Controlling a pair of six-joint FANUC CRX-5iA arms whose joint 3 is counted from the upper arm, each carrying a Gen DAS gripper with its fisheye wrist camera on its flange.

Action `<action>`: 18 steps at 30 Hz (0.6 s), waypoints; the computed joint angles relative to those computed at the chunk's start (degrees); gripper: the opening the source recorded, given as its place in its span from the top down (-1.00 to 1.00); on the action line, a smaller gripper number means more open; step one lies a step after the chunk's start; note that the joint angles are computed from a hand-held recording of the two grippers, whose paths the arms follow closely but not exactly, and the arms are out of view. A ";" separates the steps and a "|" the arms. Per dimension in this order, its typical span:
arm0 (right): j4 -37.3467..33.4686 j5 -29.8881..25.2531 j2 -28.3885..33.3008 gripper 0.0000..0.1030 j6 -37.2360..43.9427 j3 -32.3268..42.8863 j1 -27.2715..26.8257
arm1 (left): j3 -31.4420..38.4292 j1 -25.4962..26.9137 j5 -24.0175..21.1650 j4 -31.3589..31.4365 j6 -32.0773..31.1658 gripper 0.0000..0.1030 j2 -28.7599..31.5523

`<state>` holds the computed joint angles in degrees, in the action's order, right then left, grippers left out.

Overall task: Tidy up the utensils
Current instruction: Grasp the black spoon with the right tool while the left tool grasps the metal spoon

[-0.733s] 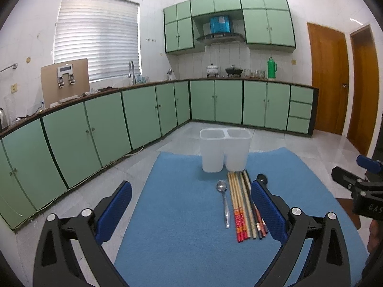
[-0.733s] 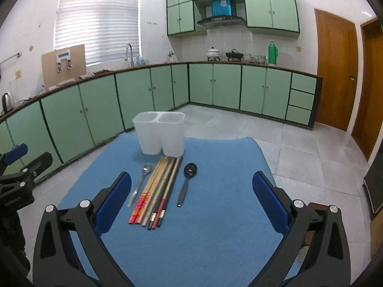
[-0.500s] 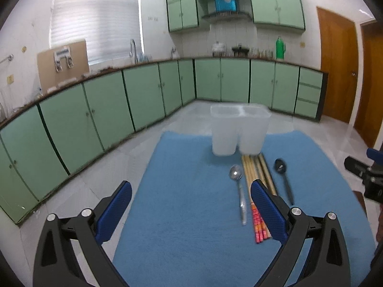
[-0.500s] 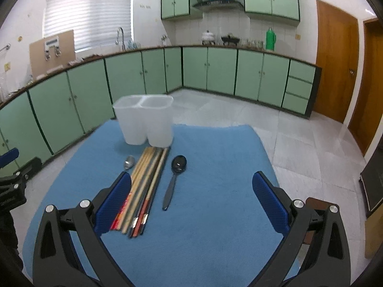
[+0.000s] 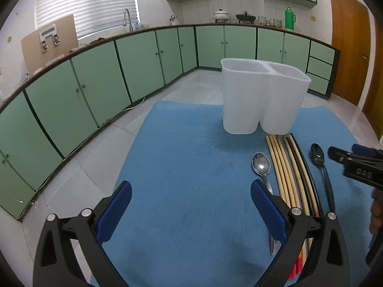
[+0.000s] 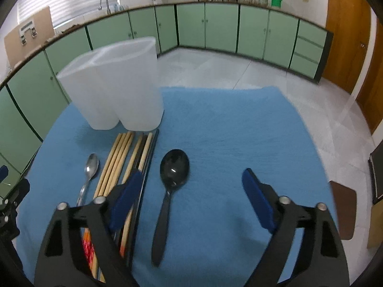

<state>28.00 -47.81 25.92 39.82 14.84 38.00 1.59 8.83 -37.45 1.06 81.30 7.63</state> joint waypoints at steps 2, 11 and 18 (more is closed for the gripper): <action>-1.63 -2.22 2.34 -0.55 0.99 3.25 -0.19 | 1.33 -0.17 -0.31 0.08 0.25 -0.88 1.59; -5.98 -9.79 9.05 -0.08 3.49 13.50 -0.80 | 4.18 -0.69 -2.00 3.77 -2.80 -0.85 5.65; -6.52 -9.11 9.21 0.34 6.64 14.20 -0.53 | 7.42 -1.99 -3.32 7.00 -6.03 -0.85 9.13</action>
<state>21.48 -56.92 35.12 46.46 29.04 37.47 9.01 6.83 -40.76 8.06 75.27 16.75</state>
